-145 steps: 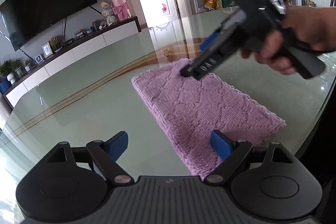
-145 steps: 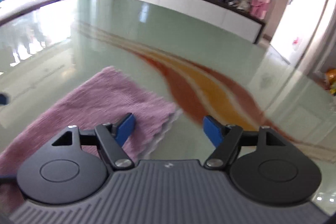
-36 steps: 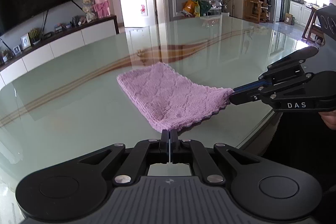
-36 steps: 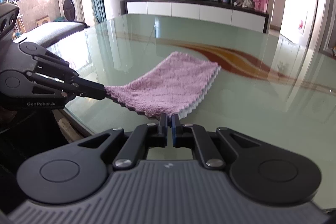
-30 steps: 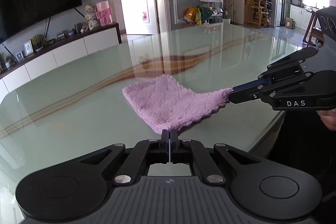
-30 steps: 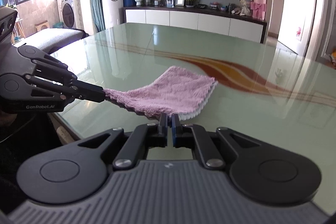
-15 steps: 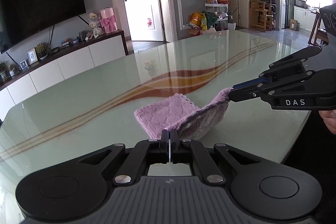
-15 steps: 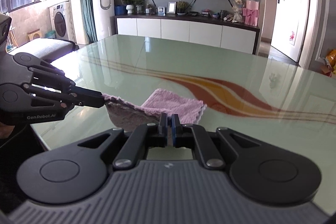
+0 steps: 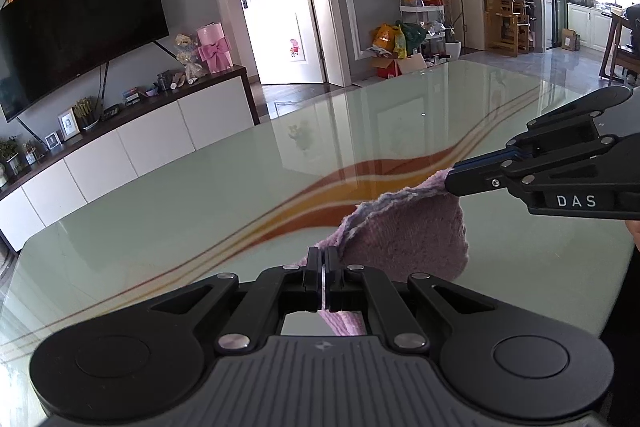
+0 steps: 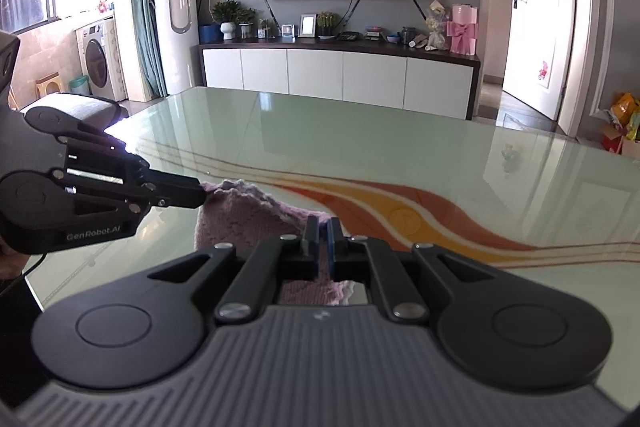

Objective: Fold towel
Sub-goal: 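Lift the gripped towel end and carry it over toward its opposite end, then lower the towel end onto the towel and open both grippers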

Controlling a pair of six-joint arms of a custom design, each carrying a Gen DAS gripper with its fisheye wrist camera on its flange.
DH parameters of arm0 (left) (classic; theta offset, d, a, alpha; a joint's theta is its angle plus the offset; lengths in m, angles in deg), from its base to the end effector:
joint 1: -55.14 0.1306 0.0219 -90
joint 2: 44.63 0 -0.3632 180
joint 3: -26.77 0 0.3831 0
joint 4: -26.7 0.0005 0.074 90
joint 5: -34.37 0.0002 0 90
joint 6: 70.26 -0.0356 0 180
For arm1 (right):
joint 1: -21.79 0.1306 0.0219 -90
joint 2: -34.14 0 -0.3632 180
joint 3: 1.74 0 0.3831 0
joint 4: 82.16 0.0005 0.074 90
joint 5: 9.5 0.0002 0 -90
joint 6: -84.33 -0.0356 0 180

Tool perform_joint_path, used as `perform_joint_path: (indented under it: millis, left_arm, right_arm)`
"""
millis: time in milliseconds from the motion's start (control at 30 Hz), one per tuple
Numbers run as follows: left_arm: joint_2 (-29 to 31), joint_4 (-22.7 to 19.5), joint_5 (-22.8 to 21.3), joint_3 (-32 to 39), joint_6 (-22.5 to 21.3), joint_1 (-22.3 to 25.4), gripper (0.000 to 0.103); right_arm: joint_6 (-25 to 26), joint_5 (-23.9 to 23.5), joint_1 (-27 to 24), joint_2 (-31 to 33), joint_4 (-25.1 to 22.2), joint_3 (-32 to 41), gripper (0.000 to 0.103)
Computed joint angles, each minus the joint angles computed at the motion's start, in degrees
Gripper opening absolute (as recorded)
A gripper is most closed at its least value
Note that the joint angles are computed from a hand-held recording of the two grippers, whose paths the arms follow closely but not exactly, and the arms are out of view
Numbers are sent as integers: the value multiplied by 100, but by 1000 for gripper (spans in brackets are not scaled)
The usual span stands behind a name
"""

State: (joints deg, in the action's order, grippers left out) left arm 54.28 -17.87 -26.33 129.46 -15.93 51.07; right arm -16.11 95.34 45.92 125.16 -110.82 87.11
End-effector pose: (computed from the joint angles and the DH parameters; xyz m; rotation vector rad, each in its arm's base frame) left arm 0.5372 -0.0562 0.4459 0.9840 1.9568 -0.2759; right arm 0.4641 0.1973 0.4235 -0.0954 2.0882 0.0924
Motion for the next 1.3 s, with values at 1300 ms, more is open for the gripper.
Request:
perform_joint_path:
  millis: [1300]
  left_arm:
    - [1125,-233,-177,911,56,-309,10]
  right_arm:
    - [-583,-505,-533,987,161,362,6]
